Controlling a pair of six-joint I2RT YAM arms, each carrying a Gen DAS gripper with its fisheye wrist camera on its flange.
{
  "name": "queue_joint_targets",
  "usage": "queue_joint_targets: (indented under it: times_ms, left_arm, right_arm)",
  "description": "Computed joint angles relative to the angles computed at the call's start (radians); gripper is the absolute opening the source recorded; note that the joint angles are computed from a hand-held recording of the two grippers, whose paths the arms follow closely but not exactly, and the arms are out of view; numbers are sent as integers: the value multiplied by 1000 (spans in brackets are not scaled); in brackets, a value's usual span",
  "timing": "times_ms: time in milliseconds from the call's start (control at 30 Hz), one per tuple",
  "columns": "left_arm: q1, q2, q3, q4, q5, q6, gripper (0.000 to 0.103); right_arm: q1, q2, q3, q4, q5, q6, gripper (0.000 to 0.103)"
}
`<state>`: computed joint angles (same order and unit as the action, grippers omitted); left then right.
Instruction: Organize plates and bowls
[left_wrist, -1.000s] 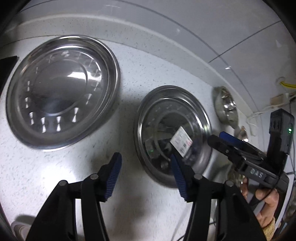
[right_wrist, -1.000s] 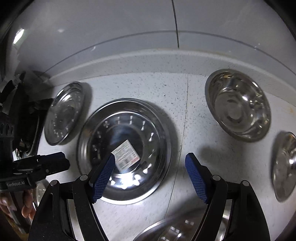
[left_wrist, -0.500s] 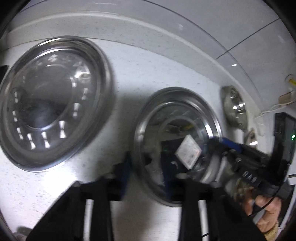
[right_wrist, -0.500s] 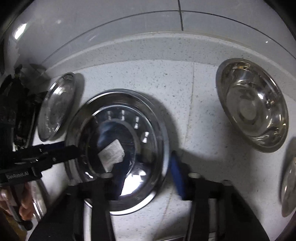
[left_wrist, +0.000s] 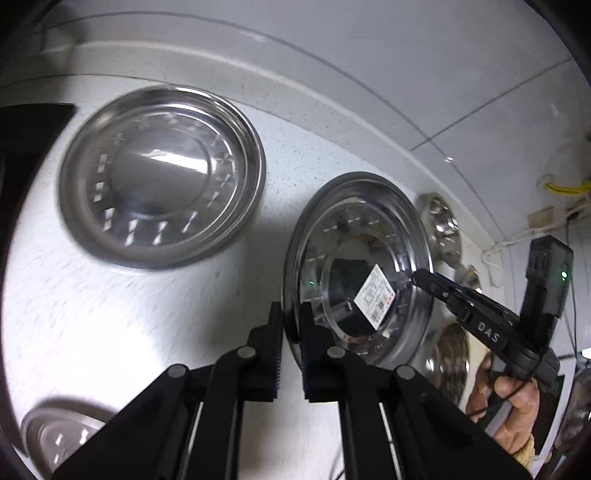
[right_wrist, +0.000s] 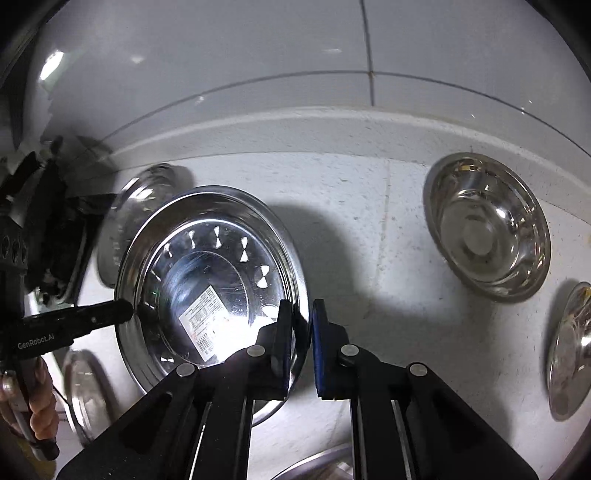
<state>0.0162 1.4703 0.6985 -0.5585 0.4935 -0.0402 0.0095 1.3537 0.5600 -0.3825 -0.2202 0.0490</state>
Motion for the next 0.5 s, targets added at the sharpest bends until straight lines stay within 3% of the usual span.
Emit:
queue_joint_targets:
  times_ms: [167,233,367,500]
  left_arm:
    - [176,-183,-9,-257,77,203,7]
    - [286,-246,7,-390,108,334,7]
    - [630,-240,113,-714,140,757,7]
    - [1016,-106,243,-961,59,1196,7]
  right_arm:
    - [108,-243,-30,-162,26,90,10]
    - [223,-343,-28,-229,80,189,9]
    - [525,-478,2,-345,226,442,9]
    - [948,-446,67,-390,435,786,9]
